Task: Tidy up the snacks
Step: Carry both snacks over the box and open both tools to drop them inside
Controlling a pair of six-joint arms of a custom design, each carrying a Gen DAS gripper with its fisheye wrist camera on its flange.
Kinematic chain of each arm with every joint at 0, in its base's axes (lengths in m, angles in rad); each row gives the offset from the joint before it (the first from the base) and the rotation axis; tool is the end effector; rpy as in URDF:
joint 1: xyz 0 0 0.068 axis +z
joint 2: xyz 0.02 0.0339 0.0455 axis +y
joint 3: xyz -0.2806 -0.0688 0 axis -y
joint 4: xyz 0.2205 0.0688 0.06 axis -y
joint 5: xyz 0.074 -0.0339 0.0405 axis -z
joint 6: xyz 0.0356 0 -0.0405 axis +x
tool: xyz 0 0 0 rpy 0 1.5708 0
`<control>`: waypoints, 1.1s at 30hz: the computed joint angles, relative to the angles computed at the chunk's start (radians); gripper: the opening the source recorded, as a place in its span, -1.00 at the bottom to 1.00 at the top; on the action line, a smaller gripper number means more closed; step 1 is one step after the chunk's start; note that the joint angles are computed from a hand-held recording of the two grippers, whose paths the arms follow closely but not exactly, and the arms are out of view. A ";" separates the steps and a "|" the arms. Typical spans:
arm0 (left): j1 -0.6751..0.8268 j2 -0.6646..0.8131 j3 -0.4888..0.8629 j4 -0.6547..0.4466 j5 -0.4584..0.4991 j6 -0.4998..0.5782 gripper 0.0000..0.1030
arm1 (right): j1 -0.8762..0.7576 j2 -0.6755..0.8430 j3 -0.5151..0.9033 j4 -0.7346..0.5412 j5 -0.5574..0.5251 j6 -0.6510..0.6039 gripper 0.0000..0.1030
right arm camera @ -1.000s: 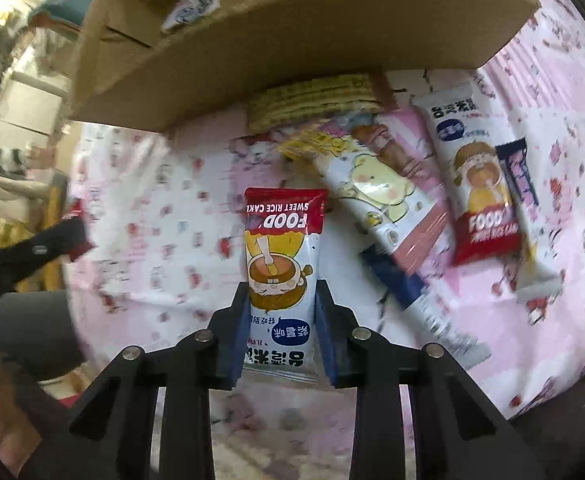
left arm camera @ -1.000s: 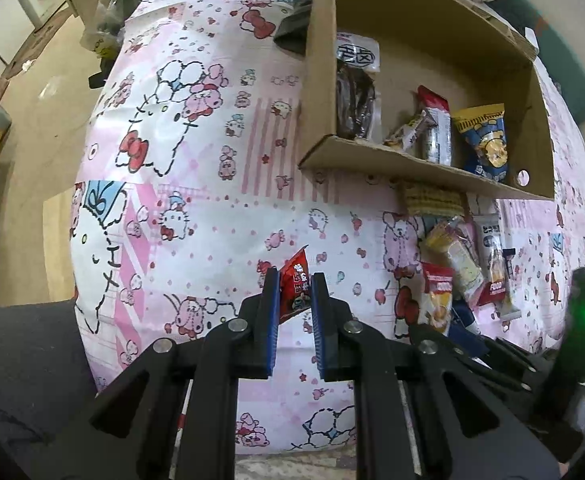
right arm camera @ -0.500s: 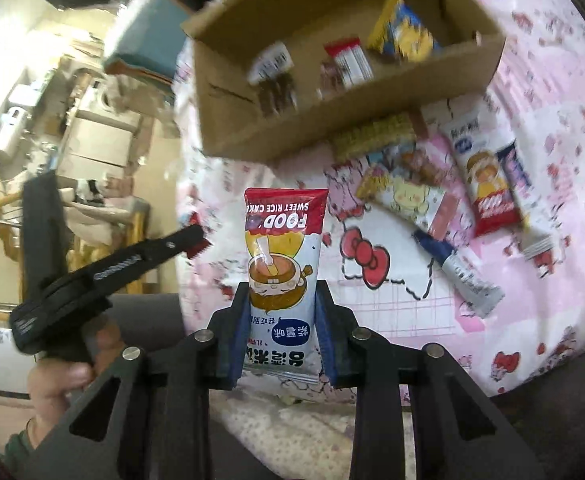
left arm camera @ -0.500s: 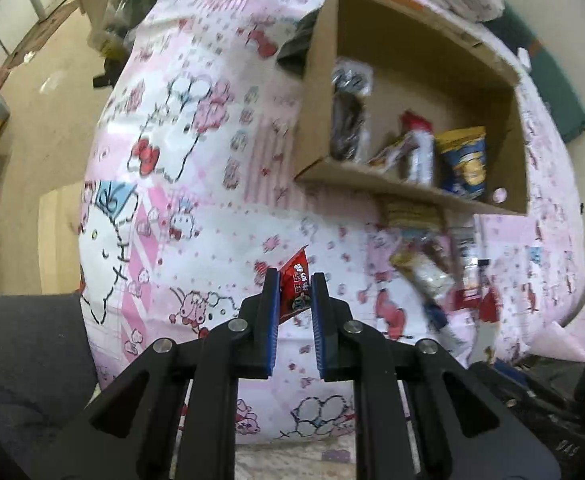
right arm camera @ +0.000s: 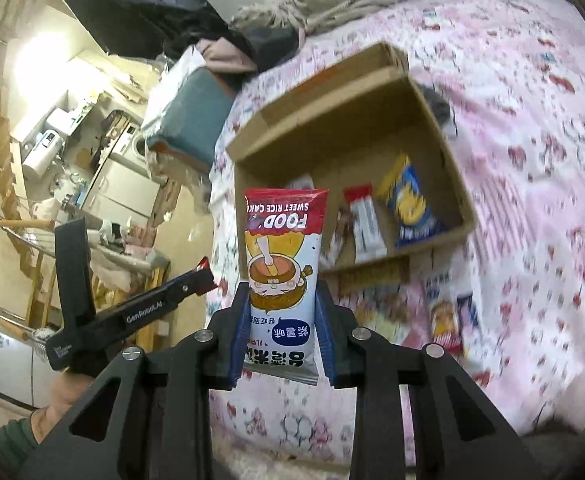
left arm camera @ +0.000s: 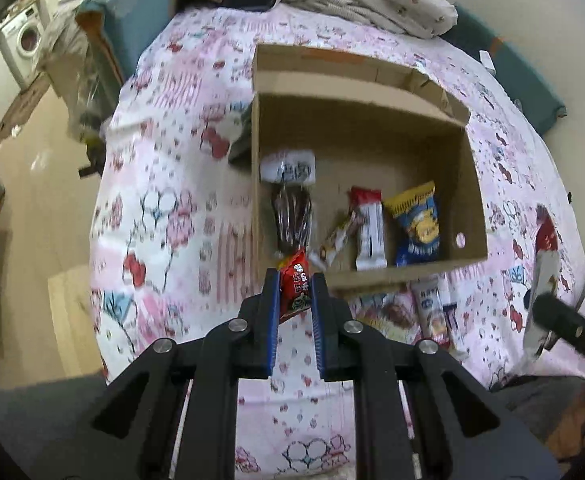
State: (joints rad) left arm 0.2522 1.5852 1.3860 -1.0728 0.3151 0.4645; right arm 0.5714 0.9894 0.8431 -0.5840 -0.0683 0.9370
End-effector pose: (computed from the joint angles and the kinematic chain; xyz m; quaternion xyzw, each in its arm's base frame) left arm 0.2776 0.0601 0.3062 0.1267 0.9686 -0.0937 0.1921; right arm 0.1454 0.0963 0.3022 0.1522 0.8998 0.3019 0.2758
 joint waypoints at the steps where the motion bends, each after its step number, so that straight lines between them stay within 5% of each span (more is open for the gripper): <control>1: -0.012 0.007 0.012 0.003 -0.003 -0.005 -0.77 | -0.028 0.015 0.008 0.006 -0.017 -0.018 -0.39; 14: -0.176 0.161 0.163 0.080 -0.063 -0.119 -0.77 | -0.283 0.242 0.037 0.158 -0.172 -0.189 -0.39; 23: -0.220 0.239 0.043 0.249 -0.080 -0.184 -0.77 | -0.351 0.379 -0.078 0.367 -0.211 -0.209 -0.39; 33: -0.240 0.250 -0.031 0.370 -0.049 -0.158 -0.77 | -0.304 0.498 -0.060 0.385 -0.152 -0.264 -0.39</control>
State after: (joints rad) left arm 0.0125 1.8355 1.3549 -0.7028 0.2661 0.3067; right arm 0.2676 1.4879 0.7834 -0.1991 -0.2200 0.6727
